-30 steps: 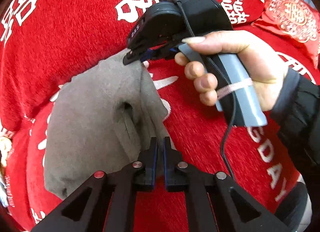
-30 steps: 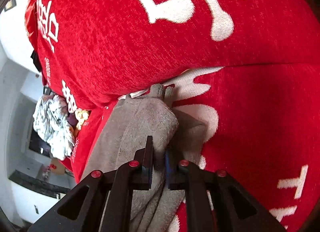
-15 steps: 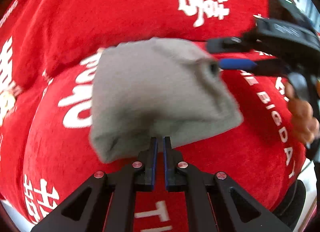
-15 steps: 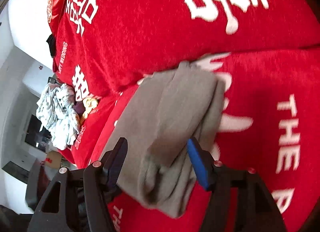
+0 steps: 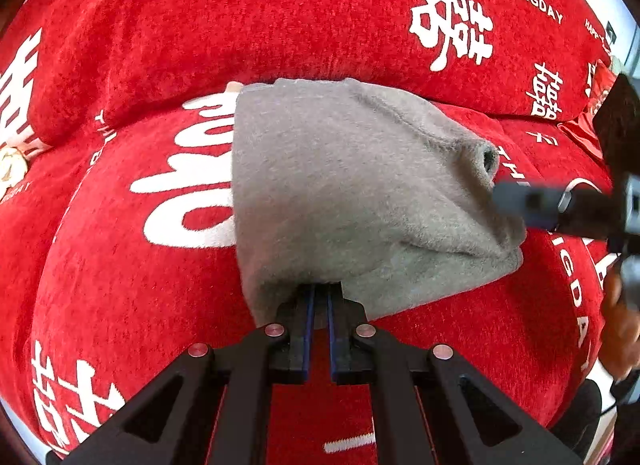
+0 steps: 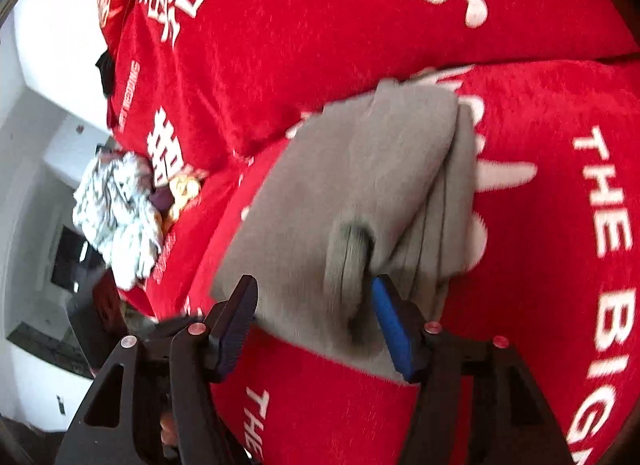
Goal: Fold small clothes
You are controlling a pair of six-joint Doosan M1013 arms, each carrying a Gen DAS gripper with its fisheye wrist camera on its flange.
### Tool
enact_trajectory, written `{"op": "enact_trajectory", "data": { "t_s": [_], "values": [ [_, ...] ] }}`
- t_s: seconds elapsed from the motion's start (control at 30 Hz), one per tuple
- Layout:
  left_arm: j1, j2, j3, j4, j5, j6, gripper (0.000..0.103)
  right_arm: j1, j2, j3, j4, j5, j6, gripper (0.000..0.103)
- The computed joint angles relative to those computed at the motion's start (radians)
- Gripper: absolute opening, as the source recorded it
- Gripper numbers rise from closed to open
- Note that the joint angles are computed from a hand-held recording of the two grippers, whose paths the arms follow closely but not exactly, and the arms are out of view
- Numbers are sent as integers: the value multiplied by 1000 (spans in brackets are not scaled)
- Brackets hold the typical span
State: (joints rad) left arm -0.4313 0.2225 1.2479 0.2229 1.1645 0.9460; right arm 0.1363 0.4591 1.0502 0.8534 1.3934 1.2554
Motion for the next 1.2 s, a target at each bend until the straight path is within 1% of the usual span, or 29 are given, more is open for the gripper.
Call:
{"op": "enact_trajectory", "data": {
  "t_s": [0.03, 0.1, 0.13, 0.17, 0.2, 0.23, 0.3, 0.33, 0.4, 0.47, 0.63, 0.7, 0.73, 0.8, 0.83, 0.9, 0.93, 0.97, 1.0, 1.03, 1.07, 1.13, 1.17, 1.2],
  "values": [
    [1, 3, -3, -5, -3, 3, 6, 6, -2, 8, -16, 0, -1, 62],
    [-1, 5, -7, -4, -12, 14, 6, 21, -5, 21, -46, -4, -33, 30],
    [-7, 6, -10, 22, -7, 16, 6, 26, -3, 20, -63, -3, -36, 6],
    [-9, 7, -10, 42, 2, 10, 6, 26, 1, 17, -74, 4, -13, 6],
    [-3, 8, -9, 42, 9, -4, 6, 18, 0, 21, -52, 4, -16, 6],
    [11, 7, -7, 17, 15, -21, 6, 8, -13, 32, -29, -20, -46, 6],
    [55, -12, 22, -111, -30, -22, 6, -12, -35, 51, 6, -53, -97, 5],
    [63, -19, 34, -143, -47, -15, 6, -19, -41, 54, 11, -55, -107, 5],
    [48, -17, 37, -113, -39, -7, 6, -23, -46, 58, -15, -51, -109, 5],
    [30, -12, 39, -74, -22, -3, 6, -12, -37, 61, -82, -41, -73, 5],
    [38, -32, 64, -111, -23, 23, 6, -18, -32, 92, -44, -61, -58, 5],
    [35, -47, 68, -106, -11, 28, 6, -18, -41, 96, -45, -67, -73, 6],
    [27, -57, 72, -82, -10, 19, 6, -18, -45, 92, -45, -67, -75, 10],
    [15, -70, 74, -38, -17, -5, 6, -22, -63, 93, -44, -92, -89, 11],
    [12, -75, 72, -28, -23, -13, 6, -25, -76, 96, -35, -121, -107, 12],
    [10, -75, 58, -9, -35, -31, 6, -26, -92, 99, -20, -175, -129, 33],
    [12, -72, 48, -4, -42, -41, 6, -24, -97, 97, -17, -205, -131, 64],
    [21, -68, 37, -19, -65, -46, 6, -19, -100, 93, -12, -238, -132, 79],
    [33, -68, 35, -49, -95, -40, 6, -18, -100, 91, 0, -253, -140, 79],
    [51, -63, 27, -109, -144, -21, 6, -13, -95, 84, 18, -258, -152, 79],
    [63, -56, 18, -150, -173, -11, 6, -5, -84, 66, 26, -249, -152, 79],
    [87, -20, -23, -224, -176, 1, 6, 16, -55, 28, 13, -232, -133, 79],
    [109, 2, -40, -301, -173, 29, 6, 25, -39, 7, -14, -217, -113, 79],
    [119, 18, -53, -342, -159, 45, 6, 36, -22, -14, -42, -199, -84, 79]
  ]
}}
